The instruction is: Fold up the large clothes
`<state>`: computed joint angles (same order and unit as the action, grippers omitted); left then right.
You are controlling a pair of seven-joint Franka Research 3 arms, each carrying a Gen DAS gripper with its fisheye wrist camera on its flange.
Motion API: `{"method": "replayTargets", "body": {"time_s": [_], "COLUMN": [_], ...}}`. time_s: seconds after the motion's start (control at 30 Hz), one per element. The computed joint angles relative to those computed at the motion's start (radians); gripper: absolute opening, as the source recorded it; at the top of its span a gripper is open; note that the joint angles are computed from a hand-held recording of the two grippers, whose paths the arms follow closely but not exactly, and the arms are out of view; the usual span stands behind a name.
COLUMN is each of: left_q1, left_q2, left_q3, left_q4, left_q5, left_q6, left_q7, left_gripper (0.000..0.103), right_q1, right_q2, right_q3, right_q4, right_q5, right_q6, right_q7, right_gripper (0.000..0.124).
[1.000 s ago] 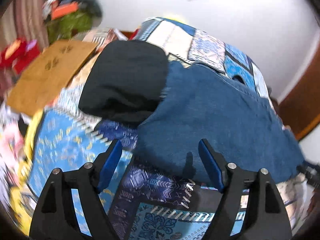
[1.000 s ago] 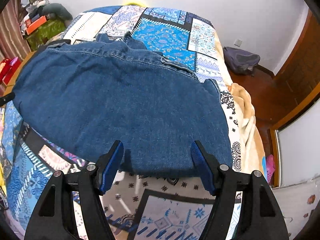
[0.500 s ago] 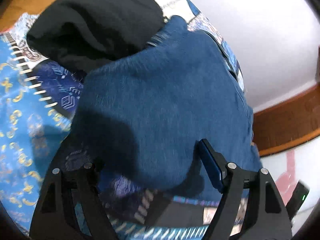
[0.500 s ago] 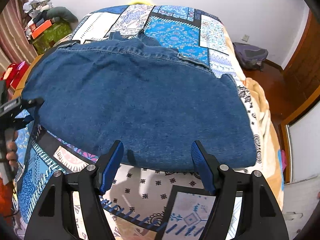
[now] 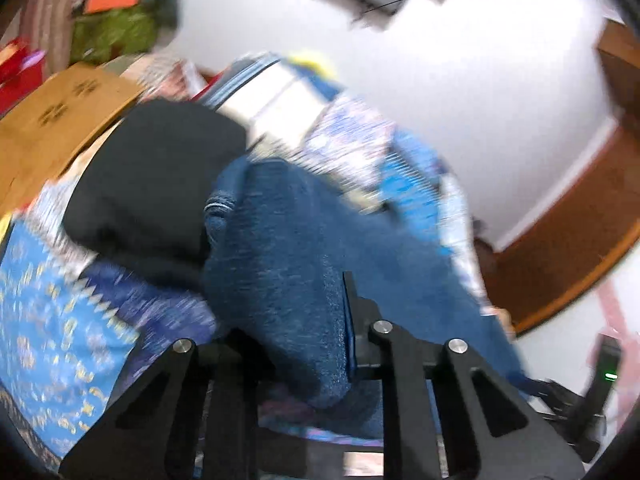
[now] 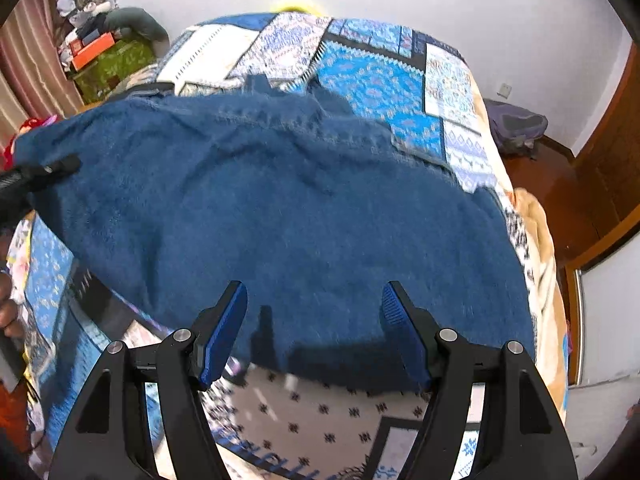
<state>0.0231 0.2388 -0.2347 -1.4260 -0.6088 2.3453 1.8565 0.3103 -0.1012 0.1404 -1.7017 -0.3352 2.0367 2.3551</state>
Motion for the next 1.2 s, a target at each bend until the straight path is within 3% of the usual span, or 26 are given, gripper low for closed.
{"method": "replayTargets", "body": {"time_s": [0.17,0.3,0.37,0.5,0.63,0.73,0.83,0.97,1.1,1.2], "left_q1": [0.031,0.021,0.010,-0.022,-0.045,-0.050,-0.052,-0.087,-0.140,-0.186], "left_q2": [-0.035,-0.102,-0.121,-0.110,-0.067,-0.060,-0.058,-0.066,-0.077,-0.048], "left_q3": [-0.034,-0.016,0.003,0.032,0.040,0.030,0.009,-0.027,-0.068,-0.076], "left_q4": [0.083,0.056,0.049,0.050,0.036,0.019,0.038,0.040,0.003,0.018], "left_q5": [-0.182,-0.298,-0.317,-0.209,-0.028,0.030,0.039,0.041,-0.003,0.027], "left_q6": [-0.060,-0.005,0.010,0.030,0.037,0.079,0.060,0.046,0.017,-0.092], "left_q7": [0.159,0.278,0.308,0.274,0.177,0.156,0.161,0.213,0.306,0.281], "left_gripper": [0.014,0.014,0.014,0.014,0.014,0.014,0.014,0.014,0.014,0.014], "right_q1": [0.011,0.031,0.038,0.054,0.050,0.063,0.072,0.078,0.012,-0.059], "right_q2": [0.063,0.110,0.143,0.215,0.312,0.315,0.270,0.105,-0.123,-0.234], "right_q3": [0.000,-0.016,-0.024,-0.033,-0.038,-0.050,-0.058,-0.067,-0.021,0.024], "right_q4": [0.129,0.206,0.233,0.233,0.255,0.232,0.204,0.036,-0.172,-0.240], "right_q5": [-0.037,-0.015,0.052,0.217,0.430,0.451,0.431,0.273,0.112,0.050], "right_q6": [-0.009,0.036,0.069,0.169,0.159,0.177,0.162,0.214,0.216,0.139], "right_q7": [-0.010,-0.034,-0.062,-0.098,-0.134,-0.158,-0.182,-0.055,0.133,0.217], "right_gripper": [0.067,0.067,0.078,0.081,0.081,0.081,0.081,0.081,0.081,0.081]}}
